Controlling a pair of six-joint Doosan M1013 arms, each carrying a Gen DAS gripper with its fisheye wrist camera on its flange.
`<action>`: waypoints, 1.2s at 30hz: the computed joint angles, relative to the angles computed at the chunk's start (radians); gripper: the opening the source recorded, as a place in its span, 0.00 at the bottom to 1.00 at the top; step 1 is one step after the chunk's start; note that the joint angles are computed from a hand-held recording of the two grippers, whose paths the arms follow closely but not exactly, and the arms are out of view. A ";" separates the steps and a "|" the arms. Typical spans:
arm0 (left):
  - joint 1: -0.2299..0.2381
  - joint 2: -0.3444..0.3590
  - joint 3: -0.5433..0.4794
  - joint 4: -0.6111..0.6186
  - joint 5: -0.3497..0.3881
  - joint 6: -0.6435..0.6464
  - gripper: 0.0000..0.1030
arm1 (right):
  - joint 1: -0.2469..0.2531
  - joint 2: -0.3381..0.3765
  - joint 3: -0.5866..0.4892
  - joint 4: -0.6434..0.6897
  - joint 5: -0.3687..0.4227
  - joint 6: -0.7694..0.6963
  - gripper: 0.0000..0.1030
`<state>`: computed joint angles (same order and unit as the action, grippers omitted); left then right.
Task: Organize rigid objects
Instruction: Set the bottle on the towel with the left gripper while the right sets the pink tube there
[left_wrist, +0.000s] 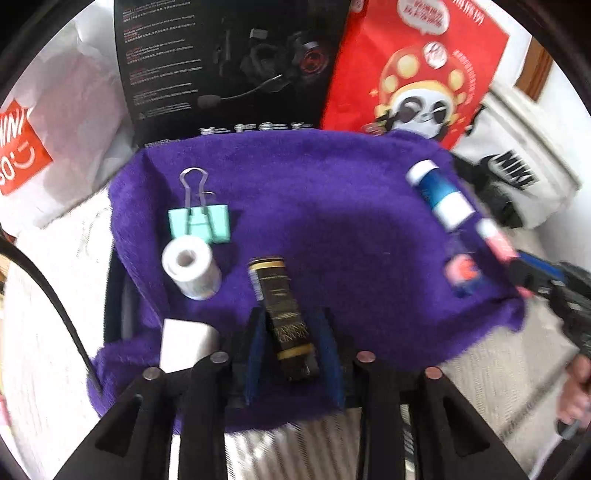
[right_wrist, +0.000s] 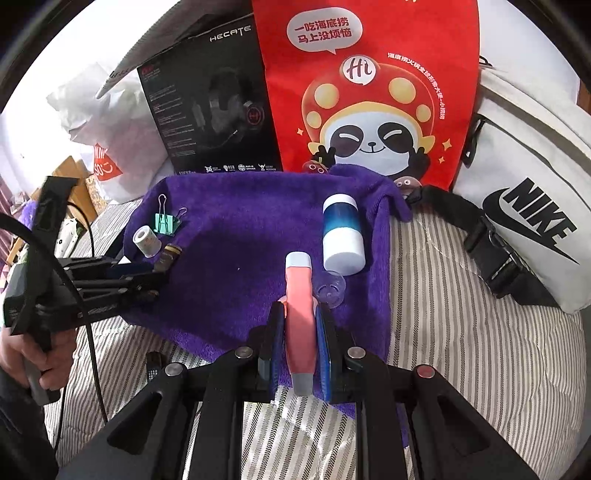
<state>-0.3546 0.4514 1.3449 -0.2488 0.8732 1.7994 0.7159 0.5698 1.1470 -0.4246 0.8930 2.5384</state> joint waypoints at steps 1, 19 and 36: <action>-0.001 -0.007 0.007 -0.002 -0.006 0.002 0.34 | 0.000 0.002 -0.003 -0.002 -0.002 -0.004 0.17; 0.029 -0.124 0.142 0.009 -0.074 0.060 0.46 | -0.033 0.148 -0.230 0.028 0.128 -0.098 0.17; 0.074 -0.146 0.203 -0.004 -0.077 0.047 0.46 | -0.043 0.242 -0.350 0.059 0.259 -0.143 0.17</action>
<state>-0.2805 0.3053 1.5478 -0.2531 0.7966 1.8466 0.6726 0.8119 0.7972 -0.3655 1.1520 2.3955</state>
